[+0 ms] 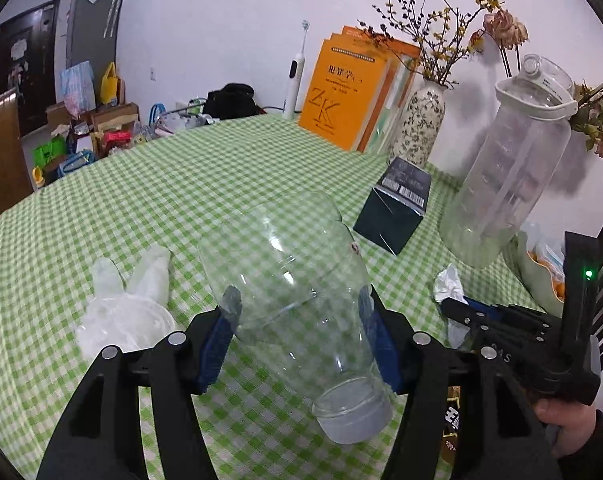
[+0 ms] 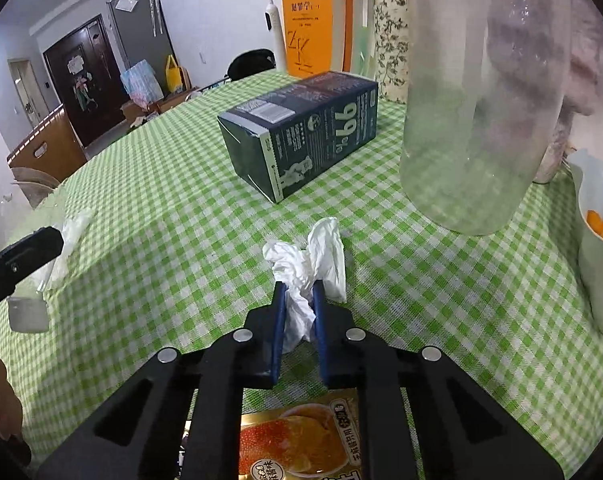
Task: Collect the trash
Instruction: 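Grasp the clear plastic bottle with the left tool while the right tool grasps the white tissue, then carry the bottle and tissue with both tools to the box and release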
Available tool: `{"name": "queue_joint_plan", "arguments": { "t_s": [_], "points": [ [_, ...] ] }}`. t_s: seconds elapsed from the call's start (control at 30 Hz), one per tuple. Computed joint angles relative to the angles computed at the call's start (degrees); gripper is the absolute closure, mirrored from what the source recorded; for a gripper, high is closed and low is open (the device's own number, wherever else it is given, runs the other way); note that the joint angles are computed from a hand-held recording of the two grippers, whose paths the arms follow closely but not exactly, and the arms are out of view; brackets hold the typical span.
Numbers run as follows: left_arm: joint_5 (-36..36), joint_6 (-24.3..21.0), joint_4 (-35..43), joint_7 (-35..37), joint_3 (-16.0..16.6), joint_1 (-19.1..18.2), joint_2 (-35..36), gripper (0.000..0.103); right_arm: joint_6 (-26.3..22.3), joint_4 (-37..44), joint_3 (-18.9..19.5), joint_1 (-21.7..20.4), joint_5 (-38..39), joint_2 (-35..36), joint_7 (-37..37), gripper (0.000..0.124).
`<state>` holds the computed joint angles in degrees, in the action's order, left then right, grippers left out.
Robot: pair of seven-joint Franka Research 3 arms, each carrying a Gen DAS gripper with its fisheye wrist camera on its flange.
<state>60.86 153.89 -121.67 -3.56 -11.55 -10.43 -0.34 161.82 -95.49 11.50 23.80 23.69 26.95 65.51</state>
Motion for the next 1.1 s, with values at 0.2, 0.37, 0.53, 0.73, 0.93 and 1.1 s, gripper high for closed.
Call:
{"name": "queue_joint_plan", "arguments": {
  "t_s": [0.2, 0.37, 0.53, 0.73, 0.93, 1.1],
  "points": [
    [-0.4, 0.9, -0.7, -0.4, 0.1, 0.5, -0.7, 0.044, 2.5, -4.0, 1.5, -1.8, 2.6, -3.7, -3.5, 0.111],
    [0.4, 1.5, -0.9, -1.7, 0.0, 0.8, -1.1, 0.044, 4.1, -7.6, 3.2, -4.3, 7.6, -7.8, -8.1, 0.111],
    [1.5, -4.9, 0.2, -1.1, -1.3, -0.2, -2.4, 0.044, 5.0, -13.0, 4.3, -7.1, 16.6, -14.0, -16.6, 0.111],
    [3.3, -12.7, 2.4, -1.0, -4.3, -1.9, -6.8, 0.044, 4.0, -19.8, 1.9, -8.6, 31.7, -23.6, -30.9, 0.111],
    [5.7, -16.2, 6.4, 1.3, -7.2, -4.4, -6.6, 0.044, 2.0, -27.7, -5.0, -7.0, 44.3, -33.5, -43.3, 0.111],
    [5.9, -19.2, 12.7, 3.5, -8.8, -8.1, -3.5, 0.044, 0.5, -33.7, -10.8, -5.5, 48.7, -40.2, -48.8, 0.111]
  ]
}}
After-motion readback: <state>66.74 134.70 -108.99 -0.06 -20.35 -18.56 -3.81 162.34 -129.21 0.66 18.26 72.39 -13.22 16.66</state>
